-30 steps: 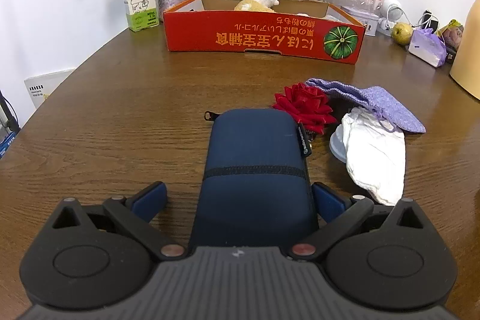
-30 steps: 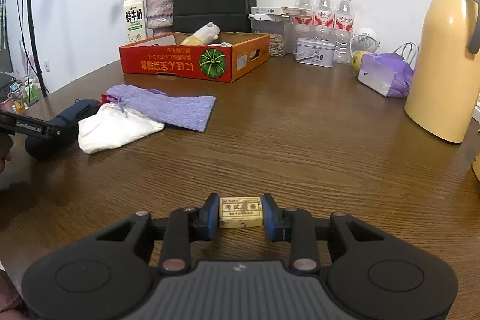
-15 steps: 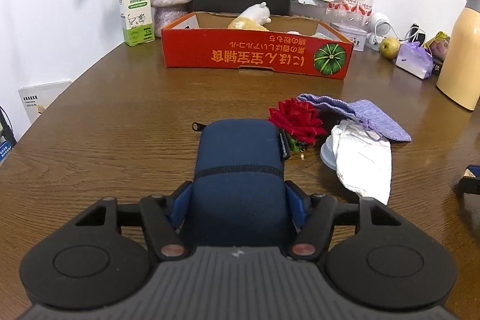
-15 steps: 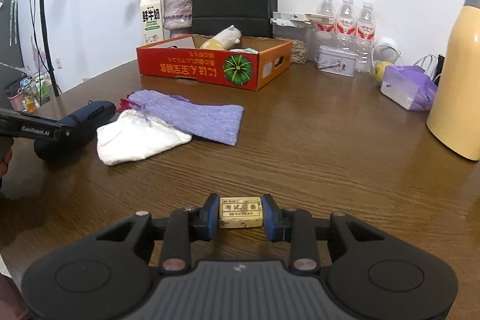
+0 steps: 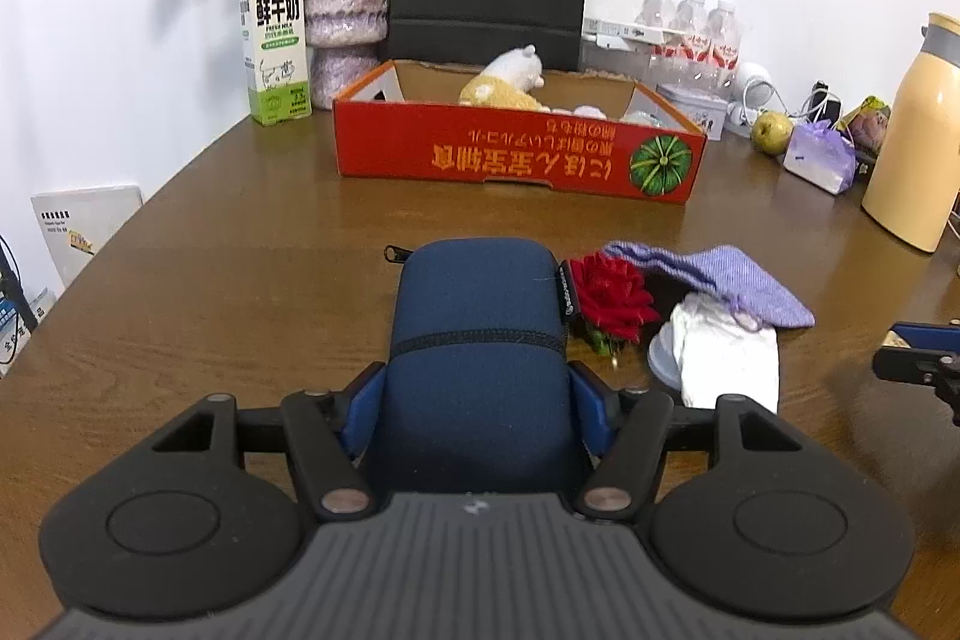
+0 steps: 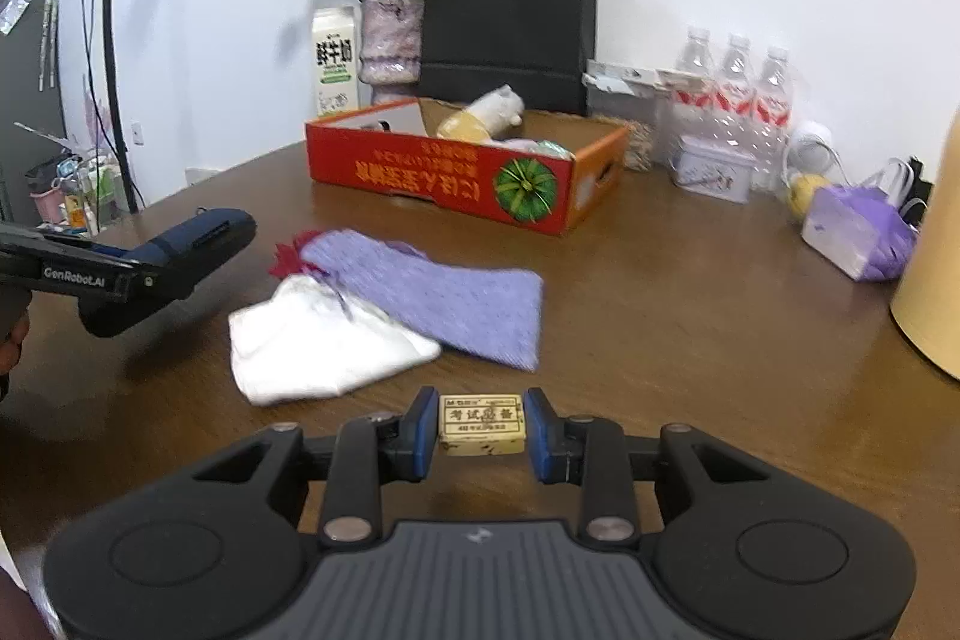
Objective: Organize objects
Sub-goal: 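Lift the navy pouch and beige block and carry both toward the red box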
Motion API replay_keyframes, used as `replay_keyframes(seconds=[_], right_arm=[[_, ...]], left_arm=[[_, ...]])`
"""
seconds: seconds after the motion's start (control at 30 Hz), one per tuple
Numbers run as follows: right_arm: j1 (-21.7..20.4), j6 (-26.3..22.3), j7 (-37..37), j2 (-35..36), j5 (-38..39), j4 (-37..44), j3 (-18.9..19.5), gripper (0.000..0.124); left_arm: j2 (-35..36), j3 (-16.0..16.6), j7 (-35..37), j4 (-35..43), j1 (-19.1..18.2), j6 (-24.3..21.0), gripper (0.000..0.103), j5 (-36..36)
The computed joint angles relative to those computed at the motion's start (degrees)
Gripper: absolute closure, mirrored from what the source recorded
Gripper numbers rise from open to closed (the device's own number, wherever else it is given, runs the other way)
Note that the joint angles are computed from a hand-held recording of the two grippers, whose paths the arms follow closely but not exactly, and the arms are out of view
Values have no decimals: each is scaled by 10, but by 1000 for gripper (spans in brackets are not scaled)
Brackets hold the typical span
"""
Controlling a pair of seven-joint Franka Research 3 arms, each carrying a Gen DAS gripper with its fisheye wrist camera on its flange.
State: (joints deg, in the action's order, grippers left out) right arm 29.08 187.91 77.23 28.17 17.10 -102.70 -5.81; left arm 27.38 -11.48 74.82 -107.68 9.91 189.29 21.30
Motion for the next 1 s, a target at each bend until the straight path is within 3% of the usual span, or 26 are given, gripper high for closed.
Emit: replay_keyframes(seconds=[0.5,0.8,1.0], right_arm=[[11,-5,8,85,-5,147,2,95],[-3,-20,24,156,-9,271,19,95],[-10,-57,47,221,-22,387,19,95]], left_arm=[[37,-79,19,78,64,-12,39,7],[77,-90,36,155,56,-35,39,-15],[106,-80,50,214,35,-56,39,-40]])
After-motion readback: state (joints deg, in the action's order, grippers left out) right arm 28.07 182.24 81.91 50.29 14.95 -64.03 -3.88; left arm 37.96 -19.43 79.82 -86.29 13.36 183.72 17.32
